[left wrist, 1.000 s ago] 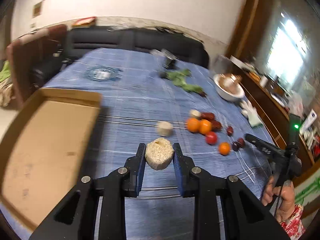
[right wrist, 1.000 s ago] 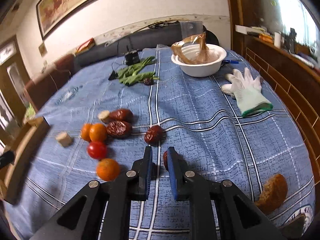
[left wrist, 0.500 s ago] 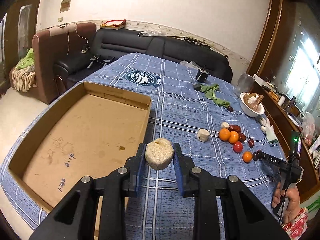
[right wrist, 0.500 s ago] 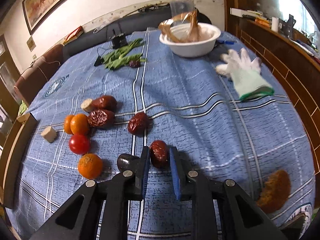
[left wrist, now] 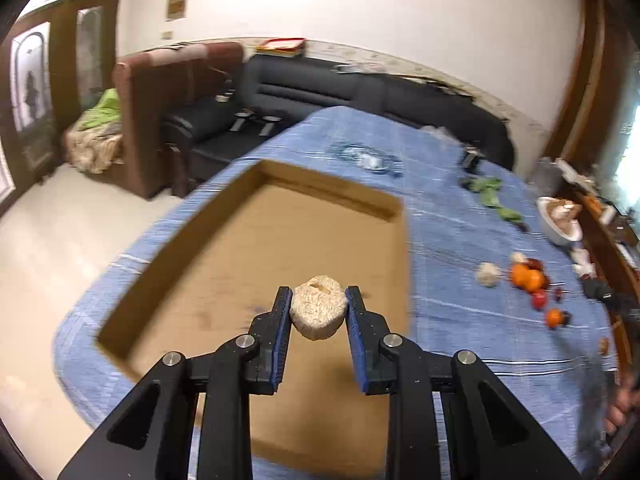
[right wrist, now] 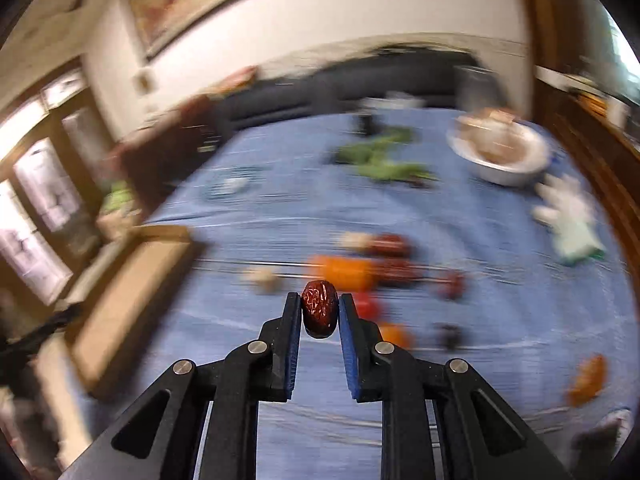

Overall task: Organize fruits
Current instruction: 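Carry the rice cake and red date to the cardboard tray with both tools, then open both tools to drop the rice cake and date into the tray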

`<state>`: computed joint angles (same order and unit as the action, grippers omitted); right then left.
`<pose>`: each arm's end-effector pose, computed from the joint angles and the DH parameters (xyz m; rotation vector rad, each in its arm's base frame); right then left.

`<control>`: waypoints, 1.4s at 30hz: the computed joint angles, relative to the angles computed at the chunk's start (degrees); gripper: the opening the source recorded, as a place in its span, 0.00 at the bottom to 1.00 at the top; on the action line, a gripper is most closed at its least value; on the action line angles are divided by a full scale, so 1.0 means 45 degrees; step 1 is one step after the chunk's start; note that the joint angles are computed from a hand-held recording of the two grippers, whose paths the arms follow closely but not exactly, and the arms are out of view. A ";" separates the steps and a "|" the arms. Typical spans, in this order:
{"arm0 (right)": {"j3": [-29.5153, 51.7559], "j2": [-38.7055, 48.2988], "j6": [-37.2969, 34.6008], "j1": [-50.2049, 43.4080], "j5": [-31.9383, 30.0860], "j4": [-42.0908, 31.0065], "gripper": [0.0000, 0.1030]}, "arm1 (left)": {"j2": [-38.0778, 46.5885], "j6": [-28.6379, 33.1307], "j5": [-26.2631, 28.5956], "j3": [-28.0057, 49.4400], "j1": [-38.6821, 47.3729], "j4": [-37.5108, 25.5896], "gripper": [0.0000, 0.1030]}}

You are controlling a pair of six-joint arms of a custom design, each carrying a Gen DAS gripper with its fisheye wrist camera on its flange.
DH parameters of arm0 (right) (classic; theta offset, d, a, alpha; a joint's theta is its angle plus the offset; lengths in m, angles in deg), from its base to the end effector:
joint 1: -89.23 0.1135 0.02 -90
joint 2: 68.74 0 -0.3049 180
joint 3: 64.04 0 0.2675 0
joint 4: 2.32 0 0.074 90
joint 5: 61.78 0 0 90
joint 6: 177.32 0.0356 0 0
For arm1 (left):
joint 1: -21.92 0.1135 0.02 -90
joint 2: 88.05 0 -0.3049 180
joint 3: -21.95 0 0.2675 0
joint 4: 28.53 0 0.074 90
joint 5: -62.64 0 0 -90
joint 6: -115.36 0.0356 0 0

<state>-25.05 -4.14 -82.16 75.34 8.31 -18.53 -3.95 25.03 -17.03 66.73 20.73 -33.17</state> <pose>0.2073 -0.0388 0.2016 0.1992 2.2593 0.3188 0.2739 -0.0121 0.1716 0.1070 2.3308 -0.2239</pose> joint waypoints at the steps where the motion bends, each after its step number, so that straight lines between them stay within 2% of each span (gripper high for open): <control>1: 0.0149 0.0173 0.0574 0.1350 0.0139 0.0205 0.20 | 0.0091 0.0147 -0.0258 -0.0003 0.0147 0.0056 0.25; 3: 0.0468 0.0964 0.1434 0.3598 0.0410 0.0830 0.21 | 0.0333 0.0451 -0.0656 -0.0014 0.0514 0.0226 0.25; 6: 0.1157 0.2676 0.2249 0.6381 0.1054 0.1821 0.21 | 0.0962 0.0703 -0.0475 0.0229 0.1270 0.0230 0.25; 11: 0.2516 0.5477 0.2462 0.9010 0.2502 0.2652 0.21 | 0.1667 0.0838 -0.0023 0.0461 0.1989 0.0262 0.25; 16: 0.3551 0.7330 0.2627 1.0110 0.3087 0.2596 0.21 | 0.2406 0.0660 0.0542 0.0863 0.2387 0.0128 0.25; 21: 0.3884 0.8103 0.2555 1.0691 0.3638 0.2632 0.21 | 0.2822 0.0416 0.1144 0.1255 0.2677 -0.0168 0.26; 28: 0.4026 0.8427 0.2365 1.1167 0.4039 0.2744 0.24 | 0.1900 0.0062 0.1799 0.0988 0.3187 -0.0502 0.48; 31: 0.3510 0.7761 0.2501 1.1060 0.3922 0.3019 0.24 | 0.1254 -0.0198 0.2274 0.0808 0.3469 -0.0682 0.57; 34: 0.2573 0.6358 0.2739 1.0747 0.4087 0.3349 0.24 | 0.0220 -0.0556 0.2634 0.0490 0.3502 -0.0804 0.72; 37: 0.1470 0.4296 0.2802 1.0078 0.4474 0.3293 0.25 | -0.1098 -0.0840 0.3634 -0.0328 0.3384 -0.0080 0.75; 39: 0.0717 0.2160 0.2337 0.9736 0.5973 0.2657 0.28 | -0.2213 -0.1111 0.3718 -0.0921 0.2836 0.0225 0.75; 41: 0.0309 0.0411 0.1851 0.9661 0.7599 0.2010 0.36 | -0.2831 -0.1244 0.3145 -0.1152 0.1893 0.0212 0.75; 42: -0.0031 -0.0971 0.1435 0.9588 0.8763 0.1593 0.44 | -0.3048 -0.1141 0.2735 -0.1072 0.1126 -0.0161 0.75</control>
<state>-25.19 -8.51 -75.70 118.49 47.74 -11.36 -17.67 19.90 -4.72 61.91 25.79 -33.90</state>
